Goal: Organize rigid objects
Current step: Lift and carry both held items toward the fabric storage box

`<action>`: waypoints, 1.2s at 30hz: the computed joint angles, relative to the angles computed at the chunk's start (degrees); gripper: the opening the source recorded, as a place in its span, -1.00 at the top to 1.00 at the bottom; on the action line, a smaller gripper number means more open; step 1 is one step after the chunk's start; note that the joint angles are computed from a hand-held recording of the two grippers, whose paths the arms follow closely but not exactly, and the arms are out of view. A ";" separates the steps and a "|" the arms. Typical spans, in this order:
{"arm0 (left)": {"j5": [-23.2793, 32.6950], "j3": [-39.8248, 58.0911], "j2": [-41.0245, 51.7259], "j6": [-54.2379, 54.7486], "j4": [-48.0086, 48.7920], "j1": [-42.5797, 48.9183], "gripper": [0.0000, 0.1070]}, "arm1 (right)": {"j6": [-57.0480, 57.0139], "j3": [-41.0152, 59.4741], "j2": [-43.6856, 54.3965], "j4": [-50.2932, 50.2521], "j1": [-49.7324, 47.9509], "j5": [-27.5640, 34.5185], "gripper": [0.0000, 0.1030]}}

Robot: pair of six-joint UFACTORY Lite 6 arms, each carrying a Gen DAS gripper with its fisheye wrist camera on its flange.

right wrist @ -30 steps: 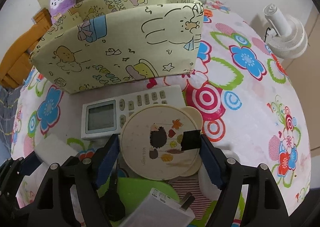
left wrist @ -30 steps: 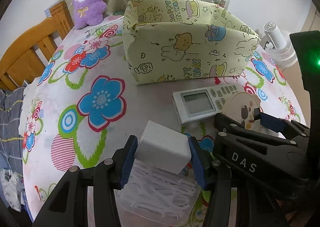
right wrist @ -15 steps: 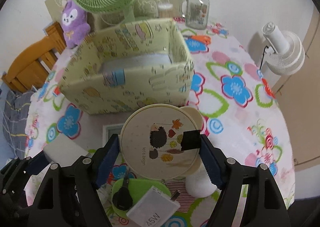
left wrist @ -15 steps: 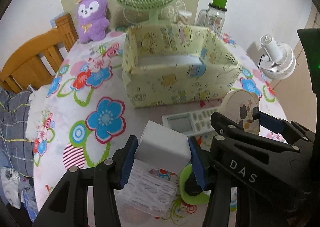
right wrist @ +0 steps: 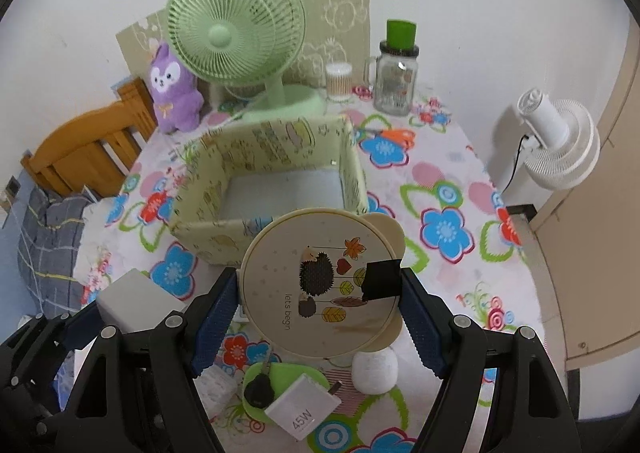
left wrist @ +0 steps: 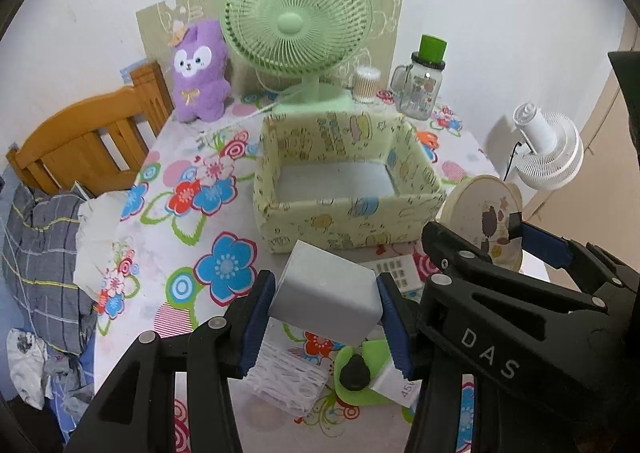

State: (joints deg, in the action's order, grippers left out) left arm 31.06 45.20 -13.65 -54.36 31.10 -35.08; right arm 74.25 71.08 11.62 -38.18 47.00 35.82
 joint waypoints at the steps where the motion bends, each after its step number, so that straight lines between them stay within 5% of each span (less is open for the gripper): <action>1: 0.97 0.67 -0.34 -0.61 0.04 -0.51 0.00 | -0.46 0.17 -0.69 0.46 -0.09 0.61 -0.55; 18: 10.50 9.34 -2.43 -2.86 1.83 -4.70 0.00 | -5.60 5.14 -6.77 2.02 0.37 6.79 -0.55; 36: 7.34 18.80 8.49 4.13 -1.76 2.81 0.00 | -14.06 16.75 2.71 6.17 -4.61 4.85 -0.55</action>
